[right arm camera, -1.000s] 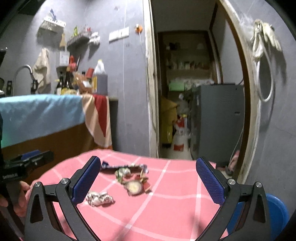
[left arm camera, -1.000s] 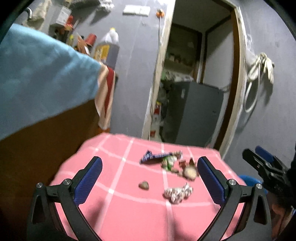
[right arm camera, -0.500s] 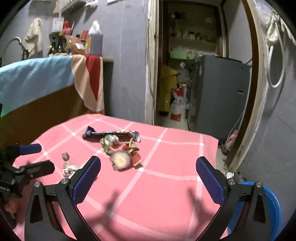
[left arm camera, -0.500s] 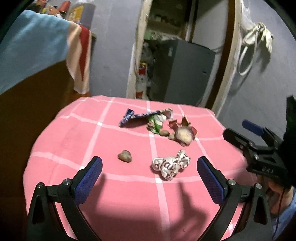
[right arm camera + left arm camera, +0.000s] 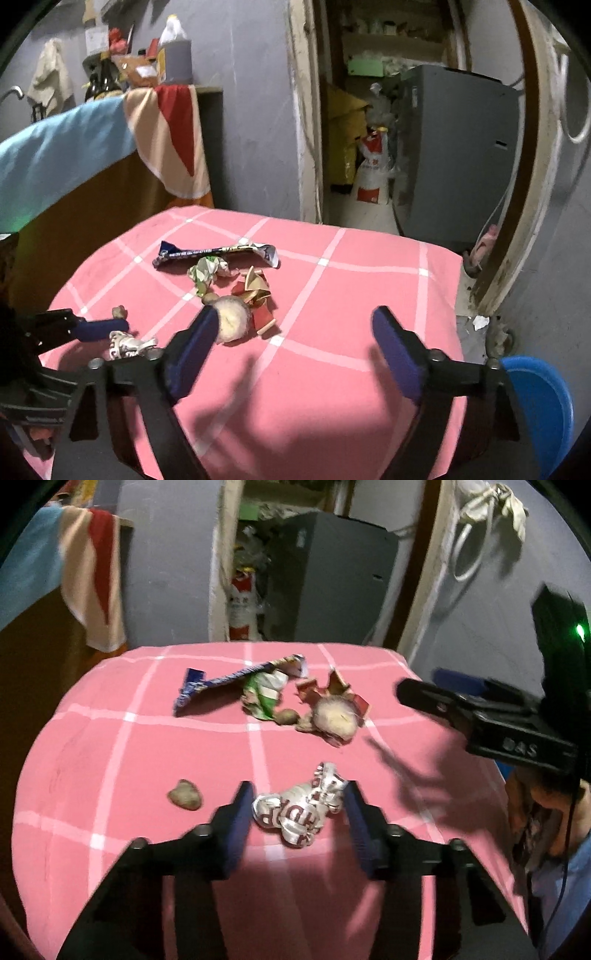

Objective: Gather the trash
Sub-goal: 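Grasp the crumpled foil with the left tool while the right tool grasps the onion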

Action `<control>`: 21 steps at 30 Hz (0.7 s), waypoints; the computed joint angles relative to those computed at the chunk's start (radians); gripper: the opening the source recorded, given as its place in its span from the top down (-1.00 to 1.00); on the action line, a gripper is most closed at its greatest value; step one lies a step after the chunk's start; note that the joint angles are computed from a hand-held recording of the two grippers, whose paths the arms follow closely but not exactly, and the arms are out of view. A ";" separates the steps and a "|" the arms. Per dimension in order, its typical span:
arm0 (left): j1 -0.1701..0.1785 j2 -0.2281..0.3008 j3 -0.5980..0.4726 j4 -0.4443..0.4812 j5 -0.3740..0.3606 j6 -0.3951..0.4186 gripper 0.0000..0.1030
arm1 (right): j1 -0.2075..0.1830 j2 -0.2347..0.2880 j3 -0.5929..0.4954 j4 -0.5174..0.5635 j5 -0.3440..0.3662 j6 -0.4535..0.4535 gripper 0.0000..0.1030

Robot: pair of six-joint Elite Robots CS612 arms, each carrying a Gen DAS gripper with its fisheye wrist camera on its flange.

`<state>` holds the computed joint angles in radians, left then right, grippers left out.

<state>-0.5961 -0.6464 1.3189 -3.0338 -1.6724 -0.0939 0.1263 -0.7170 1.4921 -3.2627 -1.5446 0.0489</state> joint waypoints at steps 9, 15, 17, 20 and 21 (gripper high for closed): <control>0.005 0.013 -0.020 0.005 0.041 -0.051 0.42 | -0.004 0.023 -0.068 0.121 0.088 -0.061 0.07; 0.021 0.014 -0.025 0.007 0.055 -0.149 0.43 | -0.003 0.029 -0.081 0.187 0.162 -0.130 0.21; 0.025 0.012 -0.023 0.005 0.053 -0.166 0.43 | -0.001 0.033 -0.090 0.209 0.174 -0.152 0.21; 0.030 0.011 -0.022 0.004 0.042 -0.182 0.43 | 0.006 0.039 -0.102 0.229 0.165 -0.175 0.21; 0.030 0.011 -0.022 0.004 0.040 -0.184 0.43 | 0.007 0.040 -0.104 0.231 0.164 -0.179 0.21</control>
<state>-0.5662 -0.6356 1.2973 -3.0293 -1.6323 -0.2779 0.1338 -0.6774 1.3879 -3.0319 -1.3811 -0.1299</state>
